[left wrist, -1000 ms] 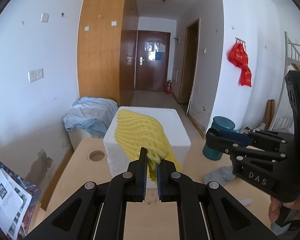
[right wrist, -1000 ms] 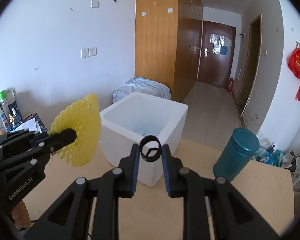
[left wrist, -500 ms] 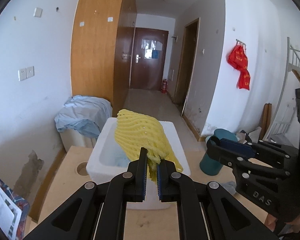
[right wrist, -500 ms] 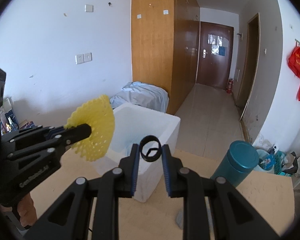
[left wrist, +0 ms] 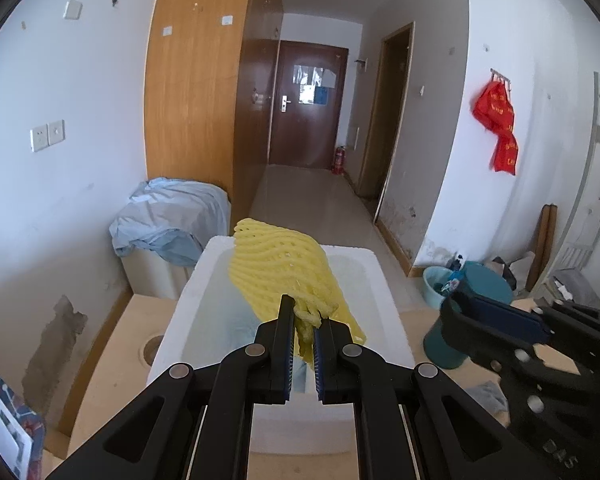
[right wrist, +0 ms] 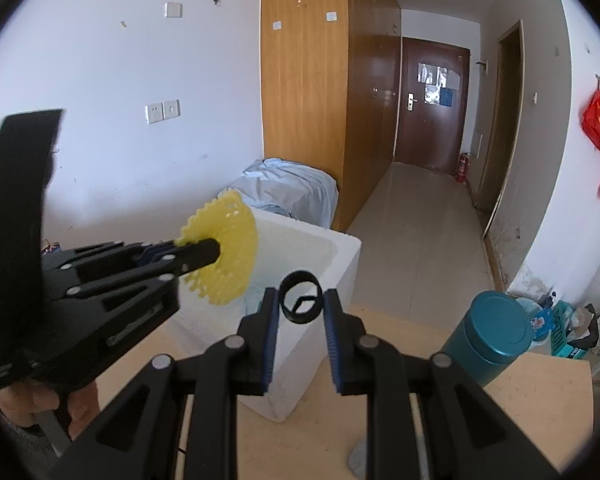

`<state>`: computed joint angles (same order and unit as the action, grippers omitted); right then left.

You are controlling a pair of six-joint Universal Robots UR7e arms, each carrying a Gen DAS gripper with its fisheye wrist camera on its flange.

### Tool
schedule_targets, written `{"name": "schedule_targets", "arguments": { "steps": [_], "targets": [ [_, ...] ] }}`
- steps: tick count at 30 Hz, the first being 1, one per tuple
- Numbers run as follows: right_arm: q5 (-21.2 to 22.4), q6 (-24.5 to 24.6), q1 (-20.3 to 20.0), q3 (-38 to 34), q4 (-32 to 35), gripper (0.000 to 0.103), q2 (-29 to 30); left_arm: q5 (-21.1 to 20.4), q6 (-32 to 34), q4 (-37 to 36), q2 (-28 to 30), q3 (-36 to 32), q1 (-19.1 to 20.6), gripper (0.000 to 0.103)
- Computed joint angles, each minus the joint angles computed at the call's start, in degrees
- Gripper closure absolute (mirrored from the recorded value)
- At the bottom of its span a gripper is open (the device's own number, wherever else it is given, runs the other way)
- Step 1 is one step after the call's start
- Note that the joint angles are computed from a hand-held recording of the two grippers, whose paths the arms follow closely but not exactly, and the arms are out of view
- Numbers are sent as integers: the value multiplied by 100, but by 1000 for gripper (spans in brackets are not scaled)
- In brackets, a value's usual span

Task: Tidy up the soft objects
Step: 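Move the yellow net over the foam box with the left gripper while the right follows, then open the left gripper to drop the yellow net into the foam box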

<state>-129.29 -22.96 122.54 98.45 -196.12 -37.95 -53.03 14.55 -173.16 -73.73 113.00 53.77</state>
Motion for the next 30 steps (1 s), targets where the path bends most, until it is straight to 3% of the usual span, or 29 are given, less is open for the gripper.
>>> {"name": "schedule_targets", "arguments": {
  "steps": [21,23,24,27,30],
  "targets": [
    [90,1,-25,-125,172,77,32,289,-176,338,335,-347,119,92],
    [107,2,-31,-139,186,77,37,300,-162,330,314,-325,117,87],
    [126,-2,-38,-146,201,77,41,332,-174,281,332,-313,87,79],
    [137,-3,-41,-176,242,77,63,367,-88,-55,291,-219,64,38],
    [170,0,-44,-218,283,77,85,445,106,-428,266,-125,19,34]
  ]
}}
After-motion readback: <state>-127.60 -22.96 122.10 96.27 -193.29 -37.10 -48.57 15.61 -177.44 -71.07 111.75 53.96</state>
